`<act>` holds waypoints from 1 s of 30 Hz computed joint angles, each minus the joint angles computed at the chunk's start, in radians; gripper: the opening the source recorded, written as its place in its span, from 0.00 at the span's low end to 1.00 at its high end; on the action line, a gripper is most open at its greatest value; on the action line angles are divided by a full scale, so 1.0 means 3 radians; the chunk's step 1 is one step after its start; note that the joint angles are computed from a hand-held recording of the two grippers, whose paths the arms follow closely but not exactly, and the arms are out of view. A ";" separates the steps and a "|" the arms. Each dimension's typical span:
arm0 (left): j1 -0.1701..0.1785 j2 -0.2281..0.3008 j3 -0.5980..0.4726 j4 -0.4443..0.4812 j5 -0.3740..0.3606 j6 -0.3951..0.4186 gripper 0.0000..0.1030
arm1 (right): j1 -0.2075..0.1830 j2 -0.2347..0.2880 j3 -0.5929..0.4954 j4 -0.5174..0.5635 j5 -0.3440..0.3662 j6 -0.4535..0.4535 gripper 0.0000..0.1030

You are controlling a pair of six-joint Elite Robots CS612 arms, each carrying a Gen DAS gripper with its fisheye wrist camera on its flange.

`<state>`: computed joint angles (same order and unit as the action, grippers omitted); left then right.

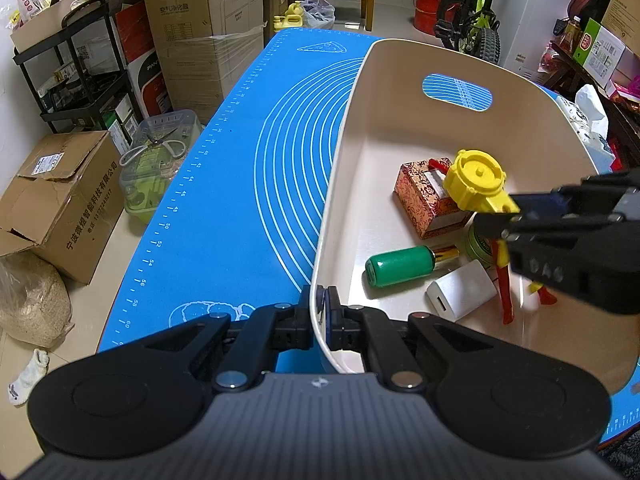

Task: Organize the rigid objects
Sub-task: 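Carry the yellow toy into the basket and release it, then grasp the black earbud case with the right tool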

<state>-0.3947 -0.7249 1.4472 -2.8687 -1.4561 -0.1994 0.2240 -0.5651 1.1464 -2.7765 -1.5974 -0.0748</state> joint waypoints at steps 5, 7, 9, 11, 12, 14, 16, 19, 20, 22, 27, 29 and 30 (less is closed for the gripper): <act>-0.0004 0.0002 -0.0002 0.0003 0.0009 -0.0001 0.07 | -0.0006 0.0000 -0.0037 0.0087 0.0004 0.0069 0.42; -0.0003 0.0001 -0.0002 0.0004 0.0008 0.0000 0.07 | -0.0023 -0.0023 0.0000 0.0018 0.0046 0.0103 0.46; -0.0006 0.0000 -0.0002 0.0005 0.0013 -0.0003 0.07 | -0.0042 -0.0065 0.0071 -0.0092 0.0074 0.0150 0.63; -0.0005 0.0001 -0.0003 0.0005 0.0015 -0.0004 0.07 | -0.0062 -0.0104 0.0144 -0.0251 0.0107 0.0211 0.69; -0.0003 0.0000 -0.0002 0.0005 0.0014 -0.0001 0.07 | -0.0072 -0.0123 0.0171 -0.0299 0.0111 0.0240 0.70; -0.0004 0.0001 -0.0002 0.0004 0.0016 0.0001 0.07 | -0.0092 -0.0167 0.0237 -0.0413 0.0090 0.0320 0.74; -0.0001 0.0000 -0.0003 0.0007 0.0008 -0.0002 0.07 | -0.0110 -0.0197 0.0281 -0.0527 0.0060 0.0390 0.79; -0.0001 -0.0001 -0.0004 0.0010 0.0010 -0.0004 0.07 | -0.0159 -0.0262 0.0378 -0.0705 0.0025 0.0477 0.90; -0.0001 -0.0001 -0.0003 0.0008 0.0010 -0.0001 0.07 | -0.0175 -0.0282 0.0418 -0.0780 -0.0008 0.0481 0.93; -0.0001 -0.0001 -0.0003 0.0008 0.0010 -0.0001 0.07 | -0.0206 -0.0305 0.0459 -0.0851 -0.0081 0.0485 0.93; -0.0001 -0.0001 -0.0004 0.0009 0.0010 0.0000 0.07 | -0.0309 -0.0348 0.0594 -0.0915 -0.0236 0.0731 0.93; 0.0000 -0.0001 -0.0004 0.0011 0.0009 -0.0001 0.07 | -0.0347 -0.0340 0.0638 -0.0934 -0.0317 0.0828 0.93; 0.0000 -0.0001 -0.0004 0.0010 0.0008 -0.0006 0.07 | -0.0366 -0.0332 0.0650 -0.0921 -0.0349 0.0883 0.93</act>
